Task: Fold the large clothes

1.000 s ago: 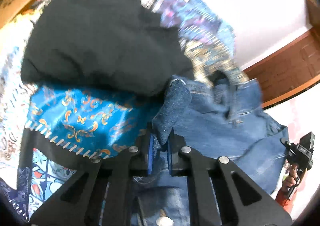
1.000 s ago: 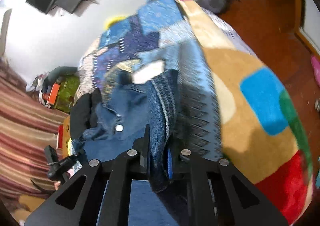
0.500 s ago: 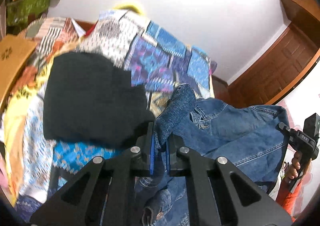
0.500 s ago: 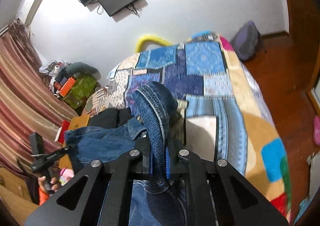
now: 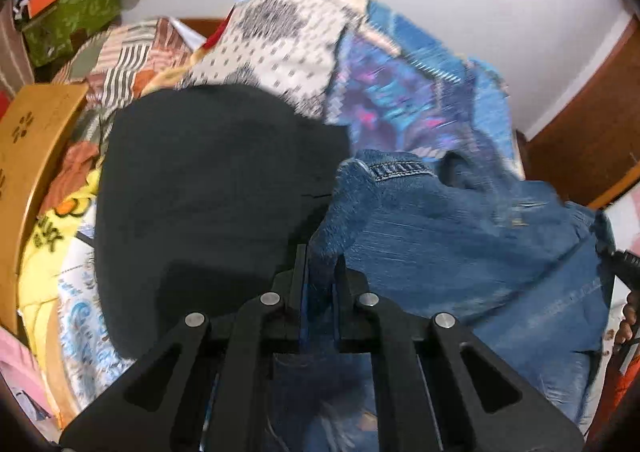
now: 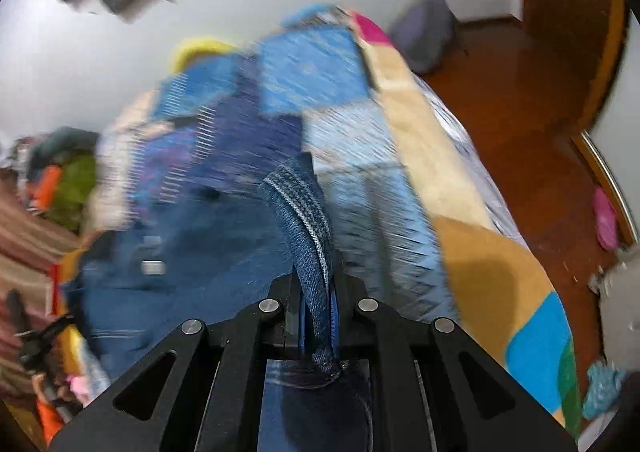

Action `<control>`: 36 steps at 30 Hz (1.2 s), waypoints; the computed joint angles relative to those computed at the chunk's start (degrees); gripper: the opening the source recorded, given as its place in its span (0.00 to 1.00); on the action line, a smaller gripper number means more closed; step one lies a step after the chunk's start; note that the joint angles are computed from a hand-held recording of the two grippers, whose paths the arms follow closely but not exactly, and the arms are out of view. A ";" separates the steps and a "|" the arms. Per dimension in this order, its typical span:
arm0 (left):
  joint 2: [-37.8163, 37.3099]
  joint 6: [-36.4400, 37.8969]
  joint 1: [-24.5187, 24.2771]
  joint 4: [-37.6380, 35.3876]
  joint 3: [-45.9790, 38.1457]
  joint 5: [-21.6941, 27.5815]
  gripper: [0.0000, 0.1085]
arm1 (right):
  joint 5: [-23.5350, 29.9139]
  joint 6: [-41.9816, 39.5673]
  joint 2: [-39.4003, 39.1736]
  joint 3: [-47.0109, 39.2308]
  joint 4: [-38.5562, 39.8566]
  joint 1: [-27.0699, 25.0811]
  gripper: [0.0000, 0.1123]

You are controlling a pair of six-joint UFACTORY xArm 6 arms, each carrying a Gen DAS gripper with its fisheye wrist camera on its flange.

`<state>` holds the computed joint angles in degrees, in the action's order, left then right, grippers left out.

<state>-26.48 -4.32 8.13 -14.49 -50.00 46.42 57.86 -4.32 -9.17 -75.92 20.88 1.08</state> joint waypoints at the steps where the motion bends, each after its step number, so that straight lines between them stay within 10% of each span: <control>1: 1.40 0.41 0.54 -1.38 0.22 -0.65 0.07 | 0.27 0.16 1.27 0.30 -0.13 -0.50 0.07; 12: 4.07 -2.59 0.40 2.47 2.74 -4.23 0.15 | -6.26 -0.21 -1.59 5.59 -9.45 1.91 0.12; 31: -17.73 -5.20 -2.28 13.03 7.64 9.30 0.24 | -1.25 -6.16 -22.35 13.66 -11.03 1.81 0.13; 36: -27.20 -4.69 -2.73 14.51 9.64 13.89 0.45 | -0.49 -8.19 -28.25 16.70 -8.97 1.81 0.42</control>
